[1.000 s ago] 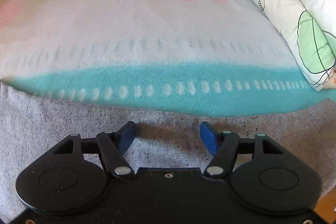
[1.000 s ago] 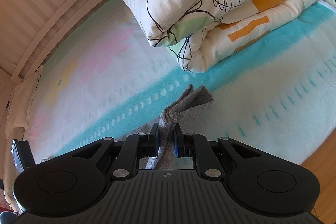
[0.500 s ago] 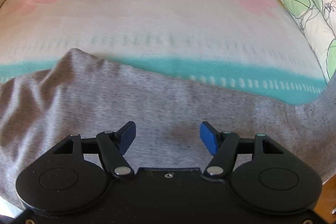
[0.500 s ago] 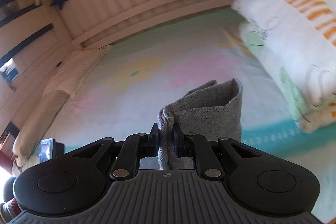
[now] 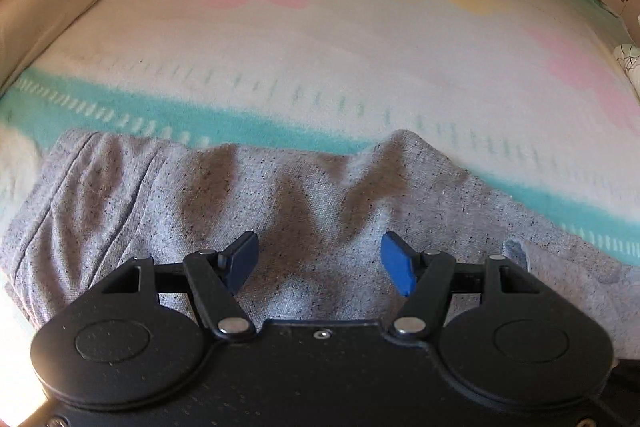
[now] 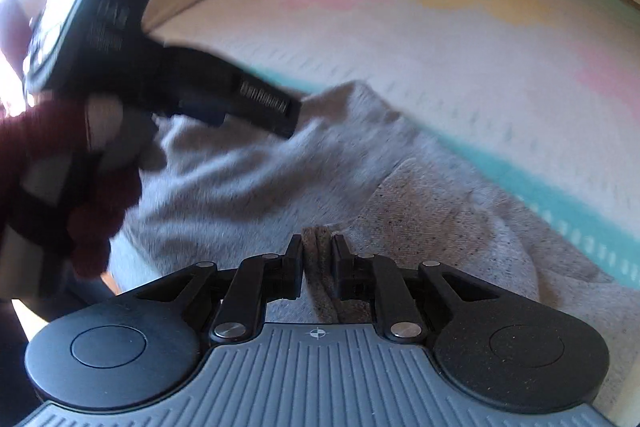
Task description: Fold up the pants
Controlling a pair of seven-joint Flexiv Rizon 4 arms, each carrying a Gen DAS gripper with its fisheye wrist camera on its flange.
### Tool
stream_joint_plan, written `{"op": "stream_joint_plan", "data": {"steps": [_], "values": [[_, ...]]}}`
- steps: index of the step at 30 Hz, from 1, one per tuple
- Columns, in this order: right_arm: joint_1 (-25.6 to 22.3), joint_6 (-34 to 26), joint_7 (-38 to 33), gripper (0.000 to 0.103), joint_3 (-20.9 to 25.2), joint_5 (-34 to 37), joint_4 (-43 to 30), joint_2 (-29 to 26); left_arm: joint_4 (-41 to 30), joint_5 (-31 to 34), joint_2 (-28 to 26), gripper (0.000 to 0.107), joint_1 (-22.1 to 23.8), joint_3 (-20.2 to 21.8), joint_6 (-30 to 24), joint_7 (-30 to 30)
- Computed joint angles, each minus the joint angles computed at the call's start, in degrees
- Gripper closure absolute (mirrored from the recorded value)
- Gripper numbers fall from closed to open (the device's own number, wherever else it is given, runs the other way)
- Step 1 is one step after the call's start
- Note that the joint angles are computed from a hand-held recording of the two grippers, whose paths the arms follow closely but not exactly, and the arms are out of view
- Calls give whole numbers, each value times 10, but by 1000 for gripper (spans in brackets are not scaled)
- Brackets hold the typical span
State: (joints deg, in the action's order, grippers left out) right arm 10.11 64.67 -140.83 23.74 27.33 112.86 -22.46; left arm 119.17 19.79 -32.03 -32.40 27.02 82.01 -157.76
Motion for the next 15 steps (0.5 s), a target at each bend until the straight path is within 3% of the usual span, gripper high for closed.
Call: {"op": "stream_joint_plan", "data": {"steps": [3,7,9,12,15], "values": [[-38,-78,-43,83,16,38,-17,18,12,2,5,39,9,-5,28,10],[-69,-140,-72,82,-13,98,-51,40,28,-20,6,38,49,-50,86,61],[-68,-139,-53,82,-42,108,-61,41,36,-35,5,37,103,-113,118,105],[-56,-90,-5,82,-81,92,-64,29,39,-48,-3,37,184,-217,142,172],[-72,-85,38,82,-91,93,-80,16,28,-62,-20,37,217,-275,136,223]]}}
